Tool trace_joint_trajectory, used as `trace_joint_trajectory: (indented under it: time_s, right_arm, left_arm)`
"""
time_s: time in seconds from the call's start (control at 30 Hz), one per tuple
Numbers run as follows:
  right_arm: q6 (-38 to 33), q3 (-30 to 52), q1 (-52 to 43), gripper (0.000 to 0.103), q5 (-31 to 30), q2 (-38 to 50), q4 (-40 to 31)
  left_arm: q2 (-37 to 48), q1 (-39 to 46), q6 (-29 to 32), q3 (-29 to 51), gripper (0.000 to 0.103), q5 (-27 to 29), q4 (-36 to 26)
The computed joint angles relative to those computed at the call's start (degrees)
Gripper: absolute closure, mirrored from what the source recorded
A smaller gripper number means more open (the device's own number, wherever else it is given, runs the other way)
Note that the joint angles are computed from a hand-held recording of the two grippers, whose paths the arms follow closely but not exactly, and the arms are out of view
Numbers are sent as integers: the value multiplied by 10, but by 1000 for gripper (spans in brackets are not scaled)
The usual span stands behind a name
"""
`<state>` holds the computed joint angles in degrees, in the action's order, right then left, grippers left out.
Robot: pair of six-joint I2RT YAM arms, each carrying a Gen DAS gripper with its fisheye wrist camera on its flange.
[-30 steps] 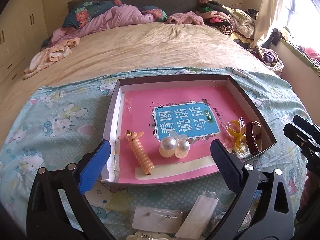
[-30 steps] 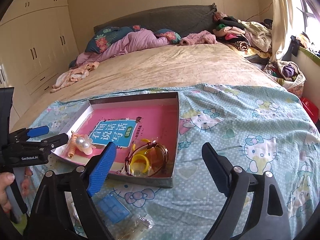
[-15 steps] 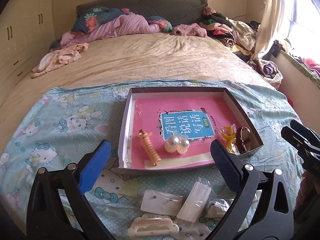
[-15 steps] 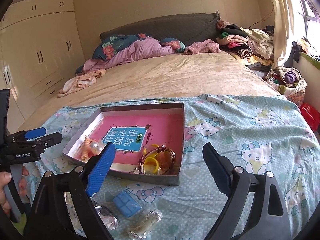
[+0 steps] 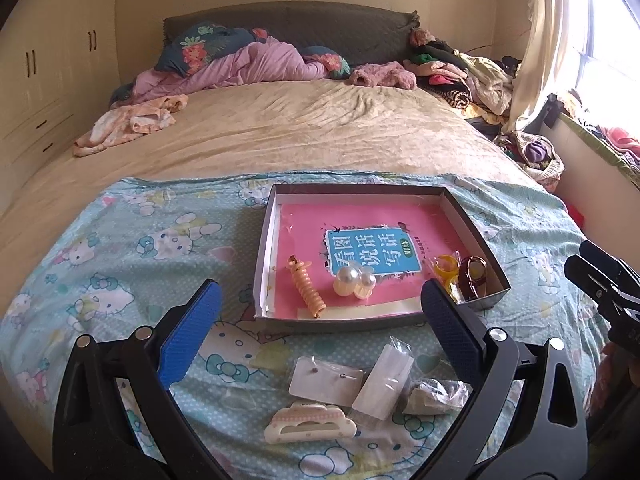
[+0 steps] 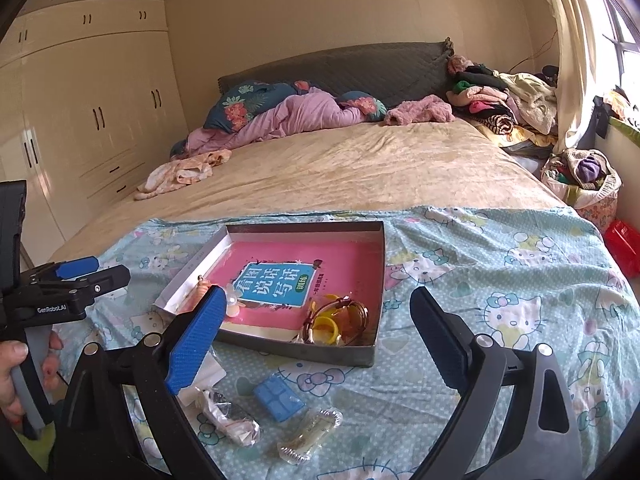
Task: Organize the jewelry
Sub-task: 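Withdraw both tools from the box, then move the right tool toward the blue box beside the bagged items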
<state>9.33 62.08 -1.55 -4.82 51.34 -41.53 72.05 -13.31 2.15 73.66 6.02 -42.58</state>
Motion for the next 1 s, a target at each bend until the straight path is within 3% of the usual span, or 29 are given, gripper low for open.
trace_joint_trajectory:
  time_s: [1.0]
  right_arm:
    - [21, 5, 142, 10, 65, -62, -64]
  left_arm:
    - [-121, 41, 9, -78, 10, -2, -46]
